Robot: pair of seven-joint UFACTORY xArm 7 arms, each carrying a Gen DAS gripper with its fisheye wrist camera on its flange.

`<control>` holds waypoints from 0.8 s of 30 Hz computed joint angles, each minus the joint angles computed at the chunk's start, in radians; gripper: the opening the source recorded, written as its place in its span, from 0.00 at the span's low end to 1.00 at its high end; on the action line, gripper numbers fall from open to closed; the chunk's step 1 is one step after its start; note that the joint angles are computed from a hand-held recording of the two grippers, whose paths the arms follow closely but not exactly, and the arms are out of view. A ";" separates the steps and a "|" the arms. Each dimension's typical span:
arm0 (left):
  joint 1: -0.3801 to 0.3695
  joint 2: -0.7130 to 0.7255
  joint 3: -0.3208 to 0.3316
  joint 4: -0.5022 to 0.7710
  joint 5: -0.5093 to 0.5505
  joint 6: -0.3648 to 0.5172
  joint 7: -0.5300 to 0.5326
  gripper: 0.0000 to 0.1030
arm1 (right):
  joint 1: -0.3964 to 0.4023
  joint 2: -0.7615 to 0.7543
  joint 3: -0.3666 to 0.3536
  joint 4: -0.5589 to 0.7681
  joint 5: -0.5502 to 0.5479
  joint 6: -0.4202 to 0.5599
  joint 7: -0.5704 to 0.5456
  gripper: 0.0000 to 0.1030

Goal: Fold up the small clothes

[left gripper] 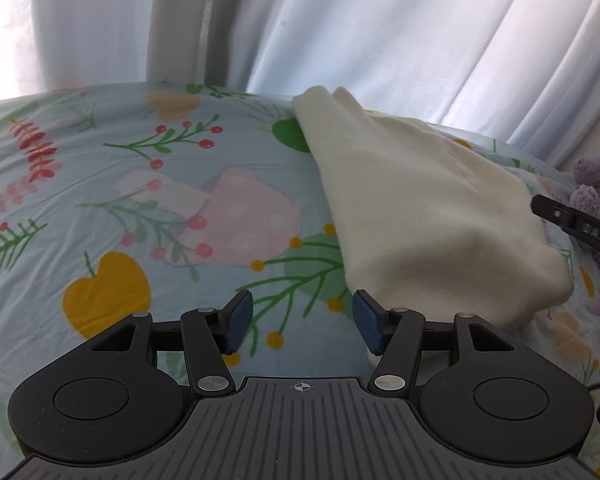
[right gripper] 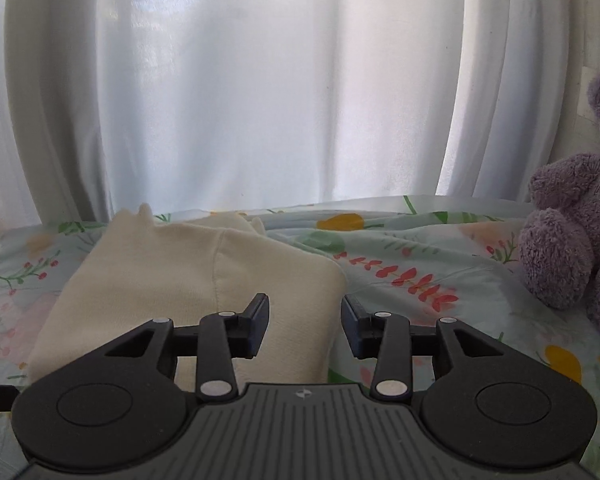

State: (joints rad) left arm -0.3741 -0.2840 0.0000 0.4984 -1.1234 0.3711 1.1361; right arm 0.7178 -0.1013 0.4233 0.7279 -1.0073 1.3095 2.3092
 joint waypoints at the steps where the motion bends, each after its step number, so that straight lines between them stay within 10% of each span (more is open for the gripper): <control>1: 0.006 0.005 0.002 0.004 0.005 0.006 -0.020 0.59 | 0.009 -0.018 0.009 -0.010 -0.023 -0.022 0.018 0.38; 7: 0.024 0.002 -0.002 0.016 0.034 0.081 -0.068 0.59 | -0.003 0.031 0.012 0.010 -0.204 -0.265 -0.006 0.26; 15: 0.012 -0.017 0.002 0.015 0.033 0.080 -0.022 0.59 | 0.008 0.090 -0.061 0.041 -0.097 -0.395 -0.090 0.18; 24: -0.030 0.064 -0.057 0.109 -0.056 0.021 -0.018 0.60 | -0.014 0.007 -0.020 0.007 -0.133 -0.295 0.042 0.18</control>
State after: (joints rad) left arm -0.4045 -0.2201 -0.0570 0.6076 -1.1791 0.3923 1.1180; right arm 0.7040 -0.0945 0.4033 0.7350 -1.1401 1.0141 2.3514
